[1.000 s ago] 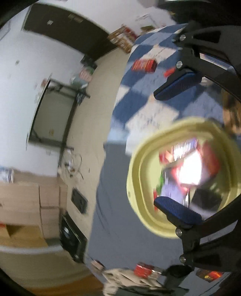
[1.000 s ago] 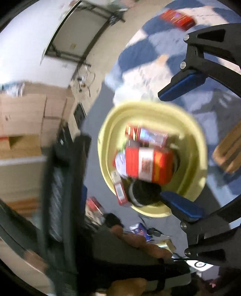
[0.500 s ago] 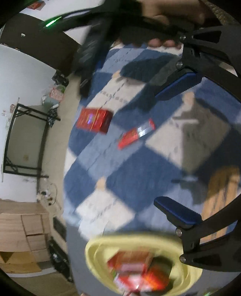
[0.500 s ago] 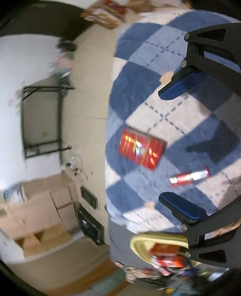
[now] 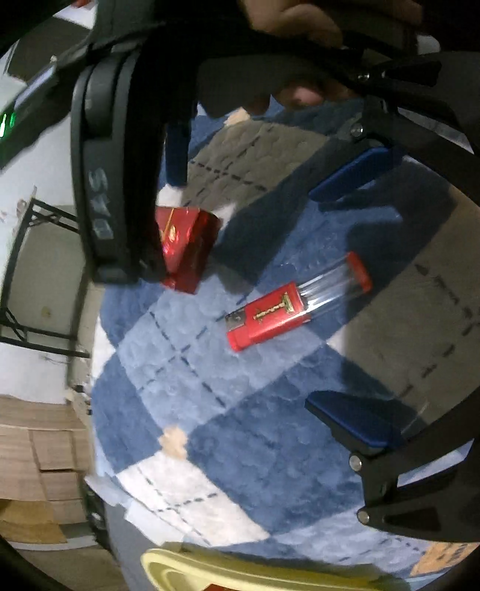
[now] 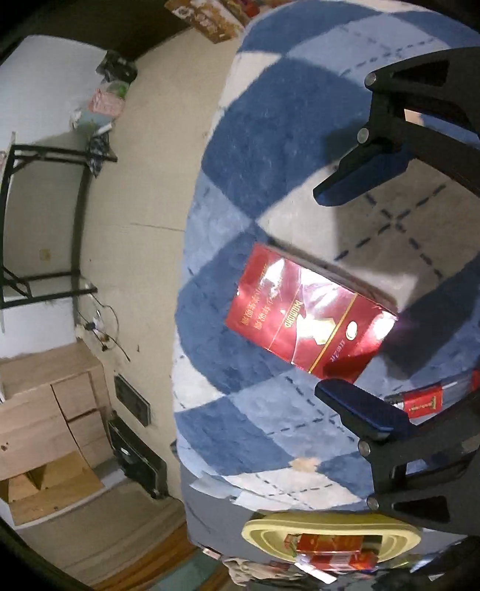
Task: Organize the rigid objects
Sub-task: 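Grasp the red lighter with the left gripper while the right grasps the red box, then carry the lighter and red box into the yellow tray and open both grippers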
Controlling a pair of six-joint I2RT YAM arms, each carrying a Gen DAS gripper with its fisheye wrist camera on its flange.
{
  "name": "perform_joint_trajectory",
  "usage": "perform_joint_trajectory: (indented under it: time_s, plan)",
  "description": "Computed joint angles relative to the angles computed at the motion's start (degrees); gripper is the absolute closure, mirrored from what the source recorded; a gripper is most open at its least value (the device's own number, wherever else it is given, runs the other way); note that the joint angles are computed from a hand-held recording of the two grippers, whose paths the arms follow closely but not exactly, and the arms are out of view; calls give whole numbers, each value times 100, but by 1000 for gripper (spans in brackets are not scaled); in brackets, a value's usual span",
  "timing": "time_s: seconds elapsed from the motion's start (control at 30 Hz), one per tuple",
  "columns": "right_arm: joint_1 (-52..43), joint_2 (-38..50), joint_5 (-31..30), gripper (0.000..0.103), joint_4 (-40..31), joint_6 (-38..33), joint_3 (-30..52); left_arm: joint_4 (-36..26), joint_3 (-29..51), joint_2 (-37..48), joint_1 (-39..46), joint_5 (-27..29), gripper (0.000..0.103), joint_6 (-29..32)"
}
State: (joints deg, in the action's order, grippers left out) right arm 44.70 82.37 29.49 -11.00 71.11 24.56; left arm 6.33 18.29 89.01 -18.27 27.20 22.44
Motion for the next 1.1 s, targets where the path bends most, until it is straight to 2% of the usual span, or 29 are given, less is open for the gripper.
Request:
perform_joint_trajectory:
  time_s: [0.03, 0.07, 0.1, 0.13, 0.17, 0.2, 0.23, 0.3, 0.37, 0.5, 0.67, 0.73, 0.8, 0.9, 1.0, 1.1]
  plan:
    - [-181, 213, -104, 10, 508, -292, -163, 162, -70, 1, -25, -14, 13, -25]
    - [-237, 317, -124, 11, 714, -468, -184, 390, -203, -81, -48, -102, 30, -62]
    - [-315, 378, -136, 12, 986, -621, -273, 663, -341, -128, -86, -250, 42, -128]
    - [-445, 445, -197, 14, 1327, -764, -394, 795, -421, -166, -52, -334, 63, -141]
    - [-533, 406, -267, 27, 1693, -889, -569, 802, -403, -133, 139, -195, 80, -76]
    - [-532, 306, -276, 42, 1961, -976, -739, 586, -259, -56, 427, 93, 80, 96]
    - [-388, 260, -154, 45, 1985, -886, -831, 314, -107, 28, 621, 293, 80, 328]
    - [-329, 215, -130, 50, 2178, -905, -975, 190, -44, 25, 706, 354, 80, 630]
    - [-332, 206, -178, 50, 2325, -858, -1093, 455, -208, -60, 577, 201, 80, 797]
    - [-386, 406, -179, 45, 2587, -753, -1144, 720, -223, 38, 357, 96, 80, 687]
    - [-258, 385, -157, 39, 2389, -666, -991, 920, -235, 115, 50, -93, 80, 406]
    - [-290, 399, -150, 43, 2490, -681, -1004, 698, -142, 140, 240, 152, 80, 490]
    - [-279, 406, -147, 63, 2805, -770, -1113, 396, 15, 187, 500, 441, 80, 644]
    - [-121, 348, -54, 76, 3182, -746, -1289, 294, -85, -32, 711, 544, 80, 932]
    - [134, 257, 165, 78, 3052, -618, -1302, 150, -61, -79, 857, 641, 80, 1163]
    - [630, -207, 595, 79, 2175, -173, -1249, 108, -88, -81, 899, 636, 80, 1230]
